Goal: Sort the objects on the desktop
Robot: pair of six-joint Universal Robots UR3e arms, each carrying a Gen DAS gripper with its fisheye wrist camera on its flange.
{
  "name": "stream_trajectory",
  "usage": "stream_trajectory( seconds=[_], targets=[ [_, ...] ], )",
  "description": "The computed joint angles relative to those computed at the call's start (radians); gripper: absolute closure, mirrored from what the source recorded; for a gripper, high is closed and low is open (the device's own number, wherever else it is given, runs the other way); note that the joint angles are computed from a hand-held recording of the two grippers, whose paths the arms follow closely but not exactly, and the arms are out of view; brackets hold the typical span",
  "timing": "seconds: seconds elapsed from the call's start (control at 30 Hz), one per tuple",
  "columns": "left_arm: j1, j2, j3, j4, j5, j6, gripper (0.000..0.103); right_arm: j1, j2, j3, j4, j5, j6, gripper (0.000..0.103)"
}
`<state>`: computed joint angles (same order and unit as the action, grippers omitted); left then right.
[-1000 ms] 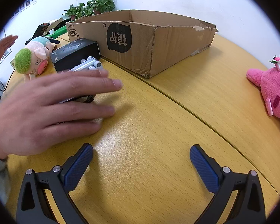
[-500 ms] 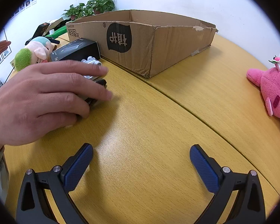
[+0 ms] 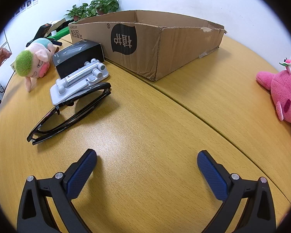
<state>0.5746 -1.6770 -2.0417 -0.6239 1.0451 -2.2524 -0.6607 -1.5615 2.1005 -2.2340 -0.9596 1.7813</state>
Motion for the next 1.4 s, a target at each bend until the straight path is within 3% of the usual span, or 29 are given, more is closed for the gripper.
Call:
stream_trajectory(
  seconds=[0.8, 1.03, 1.13, 1.17, 1.27, 1.33, 1.4],
  targets=[
    [0.002, 0.007, -0.007, 0.002, 0.001, -0.004, 0.000, 0.000, -0.001, 0.002, -0.004, 0.000, 0.002, 0.000],
    [-0.018, 0.009, -0.005, 0.034, 0.027, -0.077, 0.000, 0.019, 0.019, 0.011, -0.110, -0.020, 0.141, 0.000],
    [-0.079, -0.036, -0.015, 0.140, 0.068, -0.182, 0.000, 0.037, -0.005, 0.054, -0.155, -0.028, 0.187, 0.000],
    [-0.057, -0.006, -0.055, 0.142, 0.063, -0.169, 0.000, 0.041, -0.004, 0.056, -0.168, -0.032, 0.202, 0.000],
    [-0.071, 0.008, -0.076, 0.165, 0.084, -0.209, 0.000, 0.063, 0.034, 0.098, -0.289, -0.048, 0.270, 0.000],
    [-0.071, 0.021, -0.061, 0.115, 0.096, -0.200, 0.000, 0.078, 0.009, 0.158, -0.406, -0.089, 0.390, 0.001],
    [-0.066, 0.059, -0.057, 0.070, 0.127, -0.309, 0.002, 0.115, -0.030, 0.220, -0.528, -0.175, 0.509, 0.001]
  ],
)
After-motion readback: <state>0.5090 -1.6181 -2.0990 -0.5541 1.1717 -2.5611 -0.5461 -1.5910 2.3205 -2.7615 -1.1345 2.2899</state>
